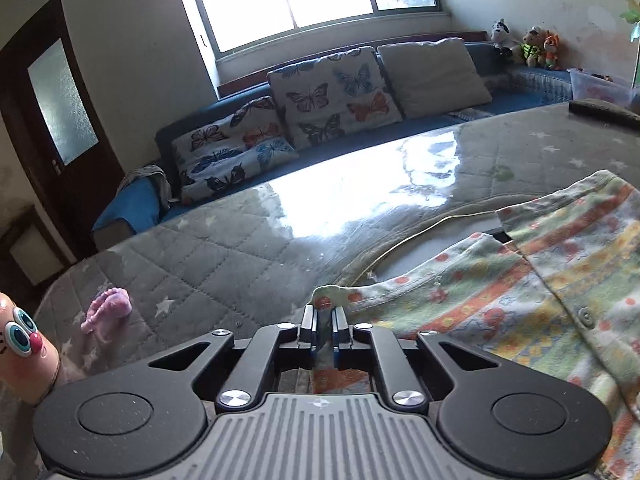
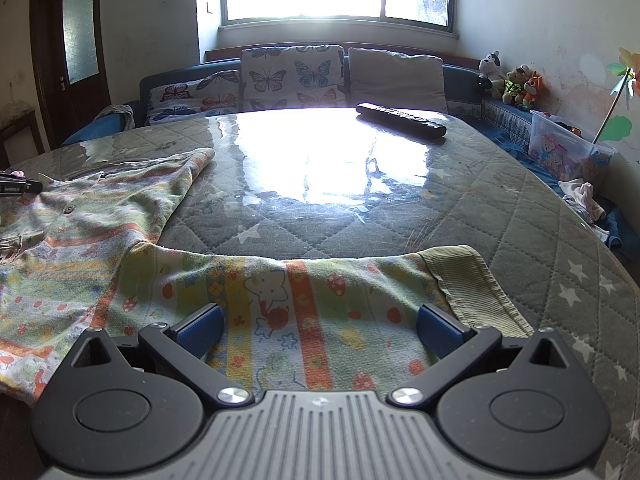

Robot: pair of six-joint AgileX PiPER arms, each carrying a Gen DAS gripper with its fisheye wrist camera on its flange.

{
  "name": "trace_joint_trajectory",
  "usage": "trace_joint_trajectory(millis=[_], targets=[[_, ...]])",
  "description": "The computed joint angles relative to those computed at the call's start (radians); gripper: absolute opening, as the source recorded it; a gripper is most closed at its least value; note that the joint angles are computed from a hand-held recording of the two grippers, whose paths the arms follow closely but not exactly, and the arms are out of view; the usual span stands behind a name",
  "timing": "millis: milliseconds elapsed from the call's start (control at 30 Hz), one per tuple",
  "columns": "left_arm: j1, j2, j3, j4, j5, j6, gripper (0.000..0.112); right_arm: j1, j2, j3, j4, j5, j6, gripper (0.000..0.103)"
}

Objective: Fold clothes

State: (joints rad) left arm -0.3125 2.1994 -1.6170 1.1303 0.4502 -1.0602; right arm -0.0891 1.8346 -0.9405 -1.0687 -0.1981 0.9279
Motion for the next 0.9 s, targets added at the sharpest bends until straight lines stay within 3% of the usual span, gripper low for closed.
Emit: trace_joint_trajectory(millis=[100,200,267,400,633,800,900], targets=[[-0.003,-0.023,0.019,-0.031,0.02,0.012,0.029,0.0,0.0,0.0,-0.001,0.0,0.001,0.103],[-0.017,-0.094,0.121,0.041,0.005,-0.072,0.053,0.0,0.0,0.0,-0.001,0.0,0.001,0.103],[-0.028,-0.144,0.193,0.085,-0.006,-0.124,0.058,0.0,0.0,0.0,-0.002,0.0,0.002,0.103],[-0.075,-0.246,0.349,0.149,-0.018,-0.243,0.079,-0.001,0.001,0.0,-0.003,-0.001,0.002,0.103],[-0.202,-0.406,0.607,0.329,0.046,-0.524,0.087,0.006,-0.005,0.004,0.024,0.01,-0.027,0.103],[-0.307,-0.474,0.737,0.412,0.161,-0.667,0.087,0.035,-0.045,0.032,0.085,0.03,-0.095,0.103],[-0.357,-0.49,0.782,0.434,0.207,-0.712,0.087,0.061,-0.112,0.069,-0.022,0.004,0.003,0.103]])
